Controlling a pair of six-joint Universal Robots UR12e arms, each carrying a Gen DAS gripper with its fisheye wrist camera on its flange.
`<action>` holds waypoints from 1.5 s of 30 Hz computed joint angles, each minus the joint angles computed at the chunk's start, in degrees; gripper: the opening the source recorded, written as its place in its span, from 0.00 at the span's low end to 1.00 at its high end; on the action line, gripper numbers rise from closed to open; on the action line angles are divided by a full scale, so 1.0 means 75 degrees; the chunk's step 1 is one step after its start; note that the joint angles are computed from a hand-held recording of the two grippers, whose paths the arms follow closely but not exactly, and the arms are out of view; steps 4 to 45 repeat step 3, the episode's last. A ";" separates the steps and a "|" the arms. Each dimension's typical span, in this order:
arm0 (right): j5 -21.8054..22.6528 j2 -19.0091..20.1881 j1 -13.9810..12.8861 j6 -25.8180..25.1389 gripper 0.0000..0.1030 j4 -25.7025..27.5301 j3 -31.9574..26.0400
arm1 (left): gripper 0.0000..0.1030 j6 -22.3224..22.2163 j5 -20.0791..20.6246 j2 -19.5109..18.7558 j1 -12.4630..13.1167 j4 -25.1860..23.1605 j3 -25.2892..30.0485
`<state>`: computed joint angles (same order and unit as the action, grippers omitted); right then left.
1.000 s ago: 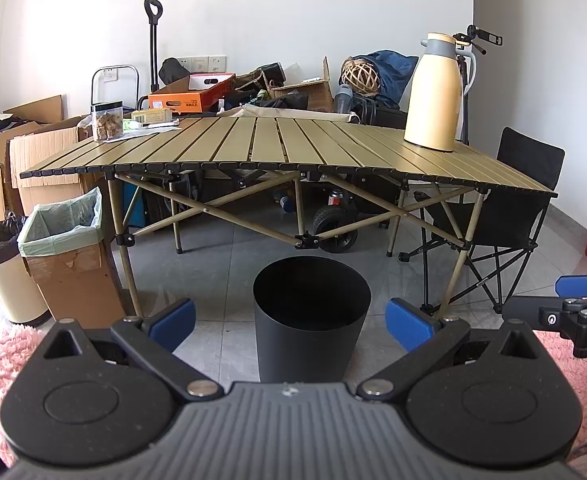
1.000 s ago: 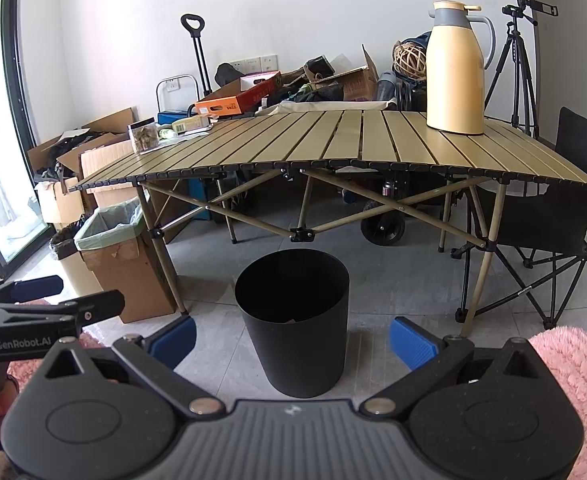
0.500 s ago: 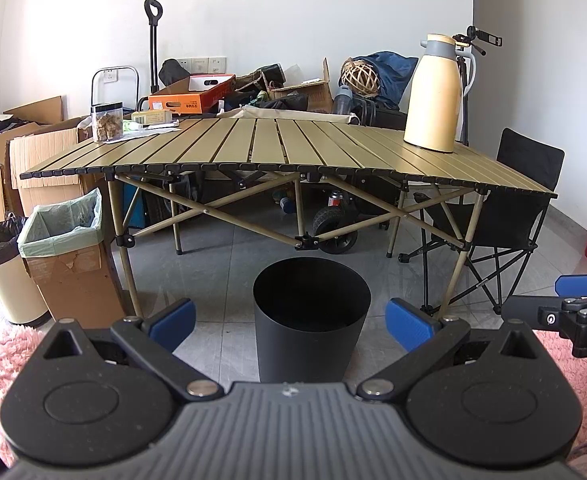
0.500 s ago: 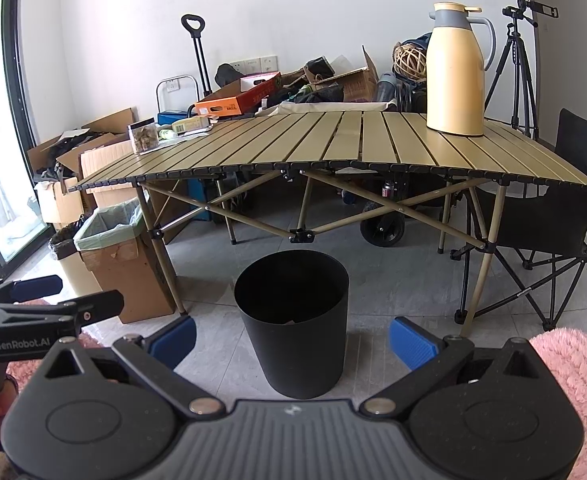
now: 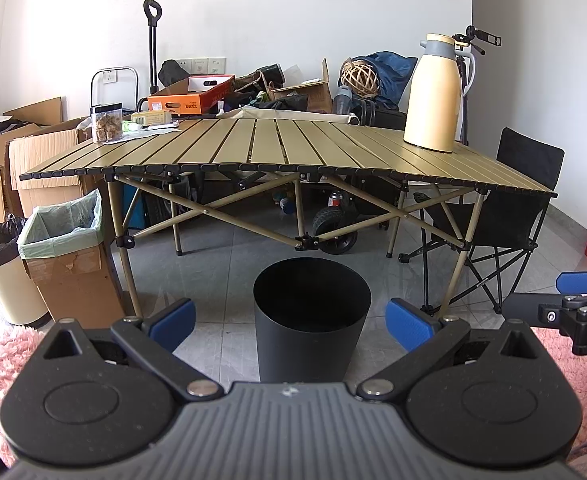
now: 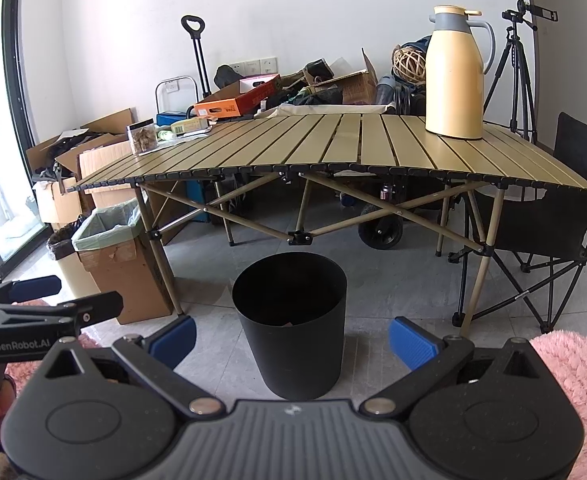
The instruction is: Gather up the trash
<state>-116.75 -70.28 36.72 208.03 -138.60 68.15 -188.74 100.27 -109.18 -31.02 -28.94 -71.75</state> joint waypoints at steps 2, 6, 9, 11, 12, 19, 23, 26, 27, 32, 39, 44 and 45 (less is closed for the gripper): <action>-0.0007 0.0005 -0.0002 -0.0009 1.00 0.0007 -0.0007 | 1.00 0.0024 -0.0028 -0.0019 0.0003 -0.0016 0.0044; -0.0008 0.0011 -0.0005 -0.0014 1.00 0.0011 -0.0014 | 1.00 0.0037 -0.0033 -0.0029 0.0004 -0.0024 0.0065; -0.0008 0.0011 -0.0005 -0.0014 1.00 0.0011 -0.0014 | 1.00 0.0037 -0.0033 -0.0029 0.0004 -0.0024 0.0065; -0.0008 0.0011 -0.0005 -0.0014 1.00 0.0011 -0.0014 | 1.00 0.0037 -0.0033 -0.0029 0.0004 -0.0024 0.0065; -0.0008 0.0011 -0.0005 -0.0014 1.00 0.0011 -0.0014 | 1.00 0.0037 -0.0033 -0.0029 0.0004 -0.0024 0.0065; -0.0008 0.0011 -0.0005 -0.0014 1.00 0.0011 -0.0014 | 1.00 0.0037 -0.0033 -0.0029 0.0004 -0.0024 0.0065; -0.0008 0.0011 -0.0005 -0.0014 1.00 0.0011 -0.0014 | 1.00 0.0037 -0.0033 -0.0029 0.0004 -0.0024 0.0065; -0.0008 0.0011 -0.0005 -0.0014 1.00 0.0011 -0.0014 | 1.00 0.0037 -0.0033 -0.0029 0.0004 -0.0024 0.0065; -0.0008 0.0011 -0.0005 -0.0014 1.00 0.0011 -0.0014 | 1.00 0.0037 -0.0033 -0.0029 0.0004 -0.0024 0.0065; -0.0008 0.0011 -0.0005 -0.0014 1.00 0.0011 -0.0014 | 1.00 0.0037 -0.0033 -0.0029 0.0004 -0.0024 0.0065; -0.0008 0.0011 -0.0005 -0.0014 1.00 0.0011 -0.0014 | 1.00 0.0037 -0.0033 -0.0029 0.0004 -0.0024 0.0065; -0.0008 0.0011 -0.0005 -0.0014 1.00 0.0011 -0.0014 | 1.00 0.0037 -0.0033 -0.0029 0.0004 -0.0024 0.0065; -0.0008 0.0011 -0.0005 -0.0014 1.00 0.0011 -0.0014 | 1.00 0.0037 -0.0033 -0.0029 0.0004 -0.0024 0.0065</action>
